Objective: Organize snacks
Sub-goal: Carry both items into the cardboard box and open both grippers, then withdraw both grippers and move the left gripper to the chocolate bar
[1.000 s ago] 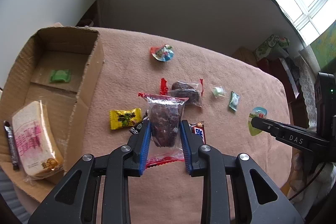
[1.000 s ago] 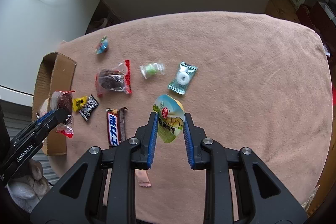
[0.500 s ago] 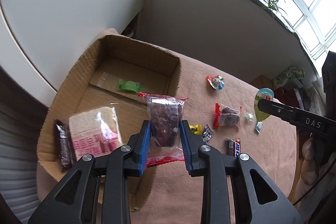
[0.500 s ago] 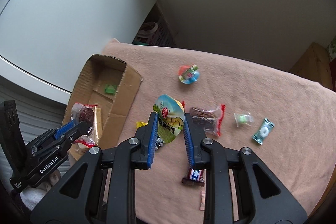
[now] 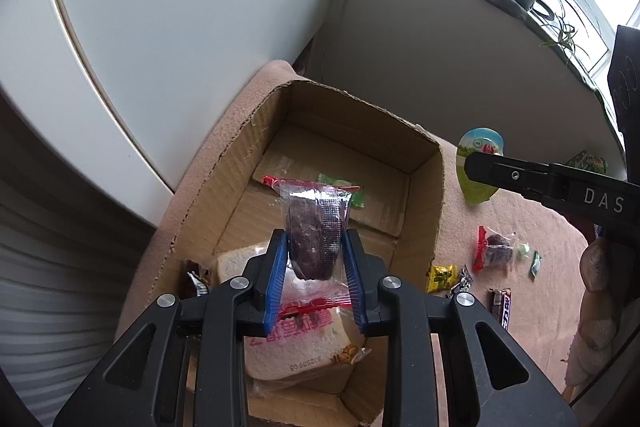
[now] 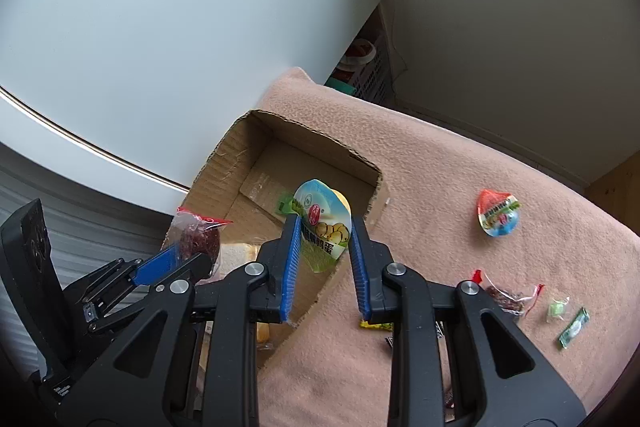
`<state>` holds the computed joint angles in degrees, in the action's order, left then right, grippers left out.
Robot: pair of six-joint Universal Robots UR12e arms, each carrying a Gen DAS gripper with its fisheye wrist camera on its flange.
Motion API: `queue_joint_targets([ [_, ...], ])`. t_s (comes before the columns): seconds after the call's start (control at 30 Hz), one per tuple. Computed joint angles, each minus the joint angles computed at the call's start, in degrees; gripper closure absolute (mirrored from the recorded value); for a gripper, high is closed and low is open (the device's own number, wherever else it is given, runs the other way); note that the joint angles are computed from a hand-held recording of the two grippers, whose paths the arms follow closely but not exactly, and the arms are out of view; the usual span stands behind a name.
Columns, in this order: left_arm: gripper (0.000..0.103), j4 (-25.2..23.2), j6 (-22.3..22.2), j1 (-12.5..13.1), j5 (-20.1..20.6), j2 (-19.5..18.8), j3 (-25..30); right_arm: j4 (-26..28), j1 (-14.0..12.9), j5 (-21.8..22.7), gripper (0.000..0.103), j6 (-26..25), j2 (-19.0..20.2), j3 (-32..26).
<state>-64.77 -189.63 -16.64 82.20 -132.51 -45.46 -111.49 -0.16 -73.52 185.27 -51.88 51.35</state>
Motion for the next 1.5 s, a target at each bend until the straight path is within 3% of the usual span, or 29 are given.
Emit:
queue_joint_targets([
  [0.4, 0.075, -1.6, -0.4, 0.6, 0.3, -1.2, 1.9, 1.6, 0.7, 0.3, 0.075, -0.2, 1.9, -2.5],
  [0.53, 0.075, -1.5, -0.5, 0.5, 0.4, -1.2, 1.9, 0.4, 0.5, -0.4, 0.057, -0.1, 1.1, -1.5],
  [0.83, 0.075, -0.8, -0.7, 0.2, -0.1, -0.5, 1.0, -2.0, -0.4, -0.7, 0.057, 1.2, -1.6, 2.3],
  [1.13, 0.075, 0.0, -0.8, -0.6, -3.0, 0.8, -0.8, -6.8, -3.0, -2.5, 0.057, 4.7, -7.8, 11.8],
  [1.5, 0.075, -2.4, 4.1, -3.3, -6.3, 0.6, -0.8, -8.3, -7.9, -6.9, 0.057, 10.4, -16.8, 26.4],
])
